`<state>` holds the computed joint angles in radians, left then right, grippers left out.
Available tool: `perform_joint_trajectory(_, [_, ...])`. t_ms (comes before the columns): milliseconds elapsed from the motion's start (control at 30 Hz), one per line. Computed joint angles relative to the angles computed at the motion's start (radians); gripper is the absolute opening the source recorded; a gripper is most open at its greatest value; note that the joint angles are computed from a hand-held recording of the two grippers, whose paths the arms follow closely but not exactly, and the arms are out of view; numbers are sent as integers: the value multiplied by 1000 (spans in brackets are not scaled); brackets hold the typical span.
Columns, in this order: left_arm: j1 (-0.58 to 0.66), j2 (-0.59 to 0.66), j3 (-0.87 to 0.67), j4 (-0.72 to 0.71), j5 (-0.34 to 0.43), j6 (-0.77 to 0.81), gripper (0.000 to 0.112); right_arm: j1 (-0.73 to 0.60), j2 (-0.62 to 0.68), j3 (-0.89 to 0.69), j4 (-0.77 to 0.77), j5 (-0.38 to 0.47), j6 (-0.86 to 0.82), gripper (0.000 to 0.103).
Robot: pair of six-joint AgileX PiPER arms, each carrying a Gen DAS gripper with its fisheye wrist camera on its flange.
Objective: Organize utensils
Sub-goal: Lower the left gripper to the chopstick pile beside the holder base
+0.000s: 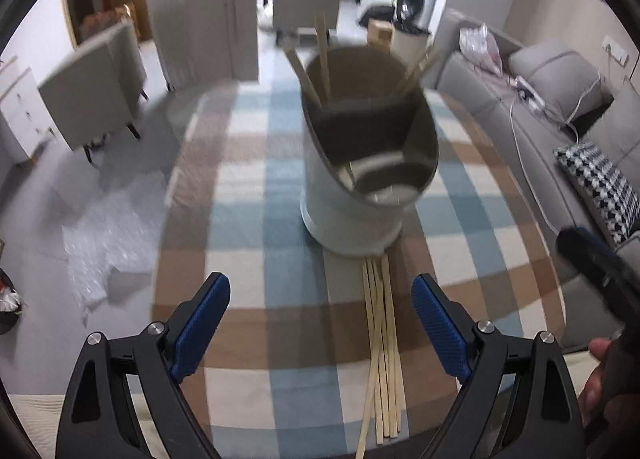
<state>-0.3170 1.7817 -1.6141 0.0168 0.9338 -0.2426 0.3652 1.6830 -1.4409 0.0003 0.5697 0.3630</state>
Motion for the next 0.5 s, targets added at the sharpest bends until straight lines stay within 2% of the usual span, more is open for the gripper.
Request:
perform_joint_trajectory(133, [-13,58,-18,-12,41,47,89,-15,34,-37,-14,4,28,103])
perform_joint_trajectory(333, [-30,161,-102,-26,150,110,89,-57,93,-112,9,65,30,103])
perform_joint_trajectory(500, [-39,202,-135,-46,199,95,89,-69,131,-146,16,109,22,103])
